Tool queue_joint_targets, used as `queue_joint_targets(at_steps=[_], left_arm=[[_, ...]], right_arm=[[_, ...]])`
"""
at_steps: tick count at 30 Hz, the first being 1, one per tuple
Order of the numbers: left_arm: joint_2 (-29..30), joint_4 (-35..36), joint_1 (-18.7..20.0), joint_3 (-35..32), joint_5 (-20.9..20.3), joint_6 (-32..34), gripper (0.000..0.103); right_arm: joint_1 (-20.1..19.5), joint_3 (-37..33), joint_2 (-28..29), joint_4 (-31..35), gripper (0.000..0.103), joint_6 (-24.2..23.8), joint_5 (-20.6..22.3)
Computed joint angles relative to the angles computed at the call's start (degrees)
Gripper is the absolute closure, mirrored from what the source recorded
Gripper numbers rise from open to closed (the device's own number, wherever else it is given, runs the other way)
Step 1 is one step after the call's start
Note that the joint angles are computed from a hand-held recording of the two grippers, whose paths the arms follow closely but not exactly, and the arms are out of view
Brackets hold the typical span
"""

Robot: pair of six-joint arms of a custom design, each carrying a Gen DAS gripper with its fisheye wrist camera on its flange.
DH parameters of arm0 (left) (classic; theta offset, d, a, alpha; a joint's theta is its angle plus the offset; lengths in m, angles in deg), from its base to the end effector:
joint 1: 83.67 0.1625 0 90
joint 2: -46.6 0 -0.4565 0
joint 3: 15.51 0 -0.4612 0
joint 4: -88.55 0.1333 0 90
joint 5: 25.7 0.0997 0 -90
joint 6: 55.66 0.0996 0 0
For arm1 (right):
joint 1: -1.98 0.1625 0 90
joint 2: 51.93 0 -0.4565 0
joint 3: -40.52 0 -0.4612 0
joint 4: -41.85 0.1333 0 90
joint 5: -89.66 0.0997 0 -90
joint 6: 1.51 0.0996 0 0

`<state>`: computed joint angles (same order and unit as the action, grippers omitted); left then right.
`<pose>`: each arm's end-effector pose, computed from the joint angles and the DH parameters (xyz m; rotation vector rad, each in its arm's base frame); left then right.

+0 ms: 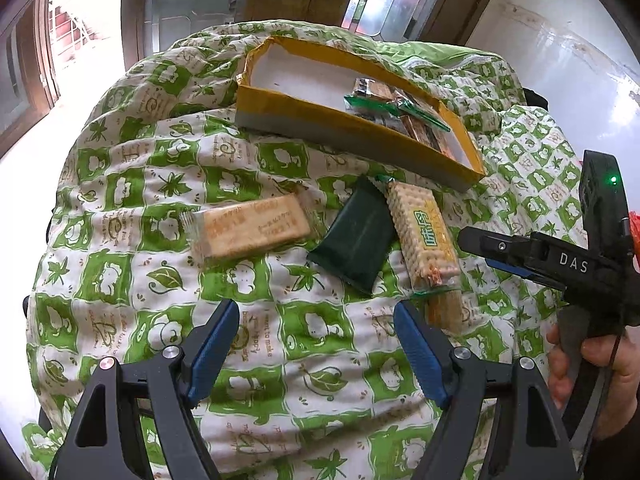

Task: Organize snacks
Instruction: 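Move right gripper to the yellow WEIDAN pack while left approaches the tan biscuit pack, then close right gripper on the WEIDAN pack while left closes on the tan biscuit pack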

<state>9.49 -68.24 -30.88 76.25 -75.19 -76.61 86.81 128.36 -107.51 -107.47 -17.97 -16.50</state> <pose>-0.2924 -0.7125 0.0087 0.2602 2.5251 -0.6907 0.0348 -0.7867 0.2531 0.1753 -2.7195 0.5712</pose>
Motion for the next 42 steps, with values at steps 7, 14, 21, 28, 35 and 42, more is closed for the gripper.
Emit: queue_joint_targets(at_steps=[7,14,21,28,35,42], left_arm=[[0.1,0.5,0.0,0.2,0.5,-0.1,0.021],[1.0,2.2,0.2,-0.9,0.6,0.0,0.021],[2.4,3.7,0.3,-3.0,1.8,1.2,0.021],[3.8,5.7,0.6,-5.5,2.7,2.8,0.021],[6.7,8.8,0.8,-10.3,2.8,7.6,0.021],[9.0,11.5,1.3,-14.9,2.1,10.2,0.021]], right_arm=[[0.4,0.7,0.1,-0.1,0.017,-1.1,0.2],[0.7,0.4,0.5,0.4,0.017,-1.4,0.3],[2.3,-2.4,2.7,2.1,0.018,-2.4,1.2],[3.6,-3.8,5.7,1.4,0.042,-6.3,-4.3],[2.4,-4.4,4.9,2.2,0.054,-4.8,-2.9],[1.7,-4.2,4.0,1.6,0.054,-3.2,-3.2]])
